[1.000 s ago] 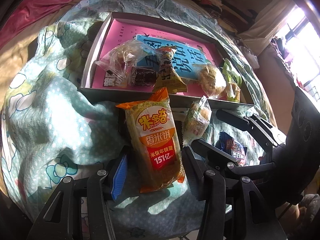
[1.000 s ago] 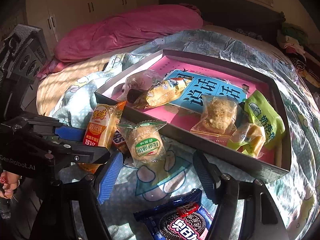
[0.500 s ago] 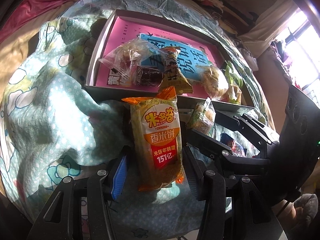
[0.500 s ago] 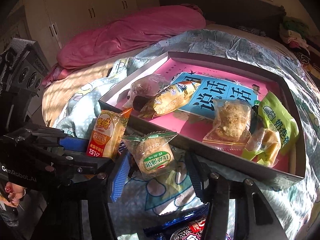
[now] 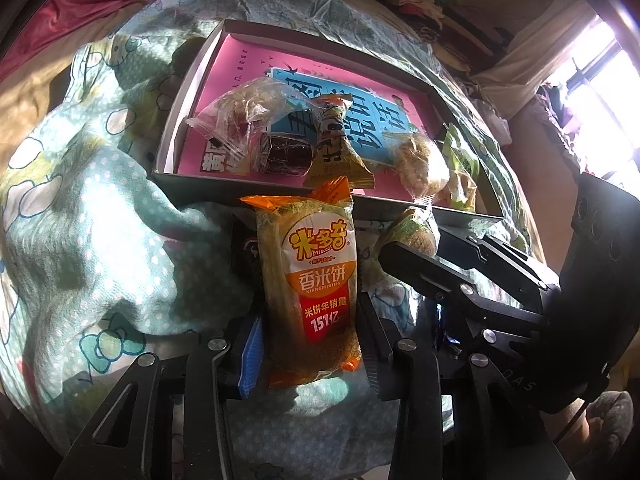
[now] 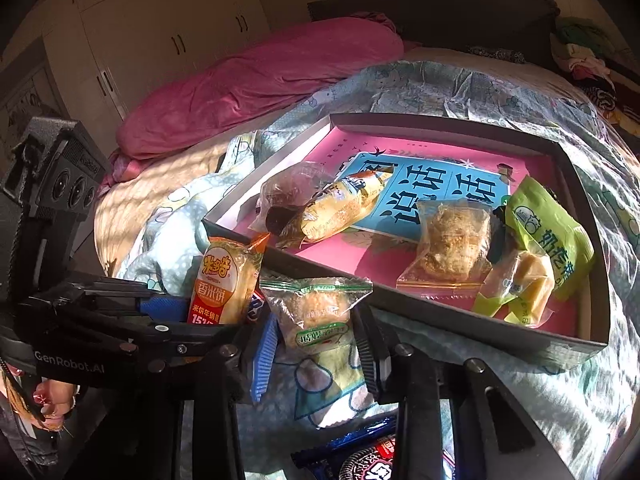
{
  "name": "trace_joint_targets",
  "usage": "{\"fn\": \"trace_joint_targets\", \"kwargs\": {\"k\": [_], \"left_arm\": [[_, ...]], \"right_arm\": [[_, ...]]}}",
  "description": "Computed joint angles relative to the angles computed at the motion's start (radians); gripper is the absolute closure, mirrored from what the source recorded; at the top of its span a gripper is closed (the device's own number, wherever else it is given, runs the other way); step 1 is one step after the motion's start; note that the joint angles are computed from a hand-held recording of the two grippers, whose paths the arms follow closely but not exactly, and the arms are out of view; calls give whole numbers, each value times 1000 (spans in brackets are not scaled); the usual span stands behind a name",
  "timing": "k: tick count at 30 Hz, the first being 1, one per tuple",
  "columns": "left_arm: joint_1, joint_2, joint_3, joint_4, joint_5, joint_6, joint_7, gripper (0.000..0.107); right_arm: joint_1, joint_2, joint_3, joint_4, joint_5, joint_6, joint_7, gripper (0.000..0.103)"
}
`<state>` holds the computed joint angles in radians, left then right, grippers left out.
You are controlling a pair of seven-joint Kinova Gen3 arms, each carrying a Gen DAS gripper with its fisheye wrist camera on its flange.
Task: Organize snacks
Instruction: 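Grasp the orange rice-cracker bag with the left tool while the right grasps the clear cake bag, then carry the rice-cracker bag over the tray with the left tool while the right carries the cake bag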
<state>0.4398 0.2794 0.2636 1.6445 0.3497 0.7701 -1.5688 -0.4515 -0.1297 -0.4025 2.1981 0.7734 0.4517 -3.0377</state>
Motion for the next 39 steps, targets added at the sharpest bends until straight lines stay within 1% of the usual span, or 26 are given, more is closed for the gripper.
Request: {"fn": "trace_joint_targets", "kwargs": {"k": [3,11,19,25,28,39], "left_arm": [[-1,-7,2,3,4,-8,-9,66],[-2,-42,6,9,12,-21,-32,67],[0,-74,-2,6,6,-27,-24,67],[11,-94,-7,0,-22,-41,0,67],[11,-101,-7,-6,-27,-47,5,67],[27,-100,-5,-46,-60,-58,35,67]], "right_arm": [[13,-23,4,13,-8,-24,-10,66],[79,-63,-46,33,-1,-48,-50,66],[200,-149,-109,63,-45,-89,-59,66],[288,-217,-146,79,-112,-109,-15,66],[325,-249,-150,89,-152,-125,13,66],[453,-332,-187,98,-282,-118,121,66]]}}
